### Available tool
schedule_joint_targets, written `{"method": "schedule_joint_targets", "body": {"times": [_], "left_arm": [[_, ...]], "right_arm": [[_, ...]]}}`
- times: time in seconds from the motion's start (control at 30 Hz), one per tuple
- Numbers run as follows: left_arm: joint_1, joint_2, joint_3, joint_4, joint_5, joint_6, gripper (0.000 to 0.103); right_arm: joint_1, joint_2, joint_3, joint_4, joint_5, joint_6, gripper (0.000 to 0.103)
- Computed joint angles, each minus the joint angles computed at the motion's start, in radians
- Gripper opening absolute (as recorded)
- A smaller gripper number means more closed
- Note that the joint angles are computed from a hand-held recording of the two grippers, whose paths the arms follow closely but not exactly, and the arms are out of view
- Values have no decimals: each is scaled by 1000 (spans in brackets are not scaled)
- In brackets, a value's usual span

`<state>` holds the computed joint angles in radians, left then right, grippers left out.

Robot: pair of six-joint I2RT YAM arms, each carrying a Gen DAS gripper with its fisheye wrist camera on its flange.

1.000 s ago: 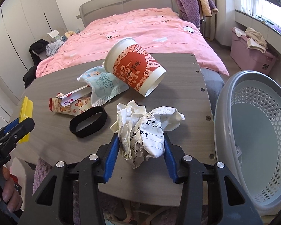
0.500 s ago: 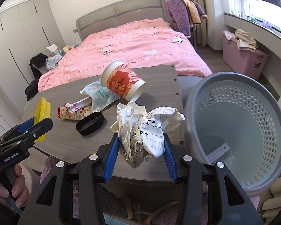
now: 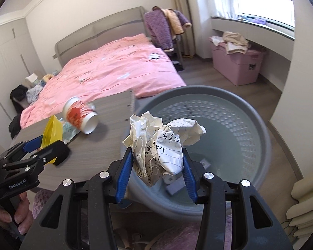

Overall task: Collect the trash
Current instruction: 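Carry lid and paper over the grey basket and open both tools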

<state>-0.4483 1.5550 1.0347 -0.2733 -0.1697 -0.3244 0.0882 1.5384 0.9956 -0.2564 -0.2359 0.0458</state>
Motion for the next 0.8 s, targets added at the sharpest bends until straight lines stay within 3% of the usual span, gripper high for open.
{"method": "schedule_joint_targets", "body": {"times": [0.43, 0.8], "left_arm": [[-122, 337, 388, -94, -9, 27, 75], [-142, 462, 538, -170, -5, 15, 75]], "right_arm": [[-190, 125, 70, 2, -91, -39, 45], [-232, 207, 138, -23, -138, -76, 47]]}}
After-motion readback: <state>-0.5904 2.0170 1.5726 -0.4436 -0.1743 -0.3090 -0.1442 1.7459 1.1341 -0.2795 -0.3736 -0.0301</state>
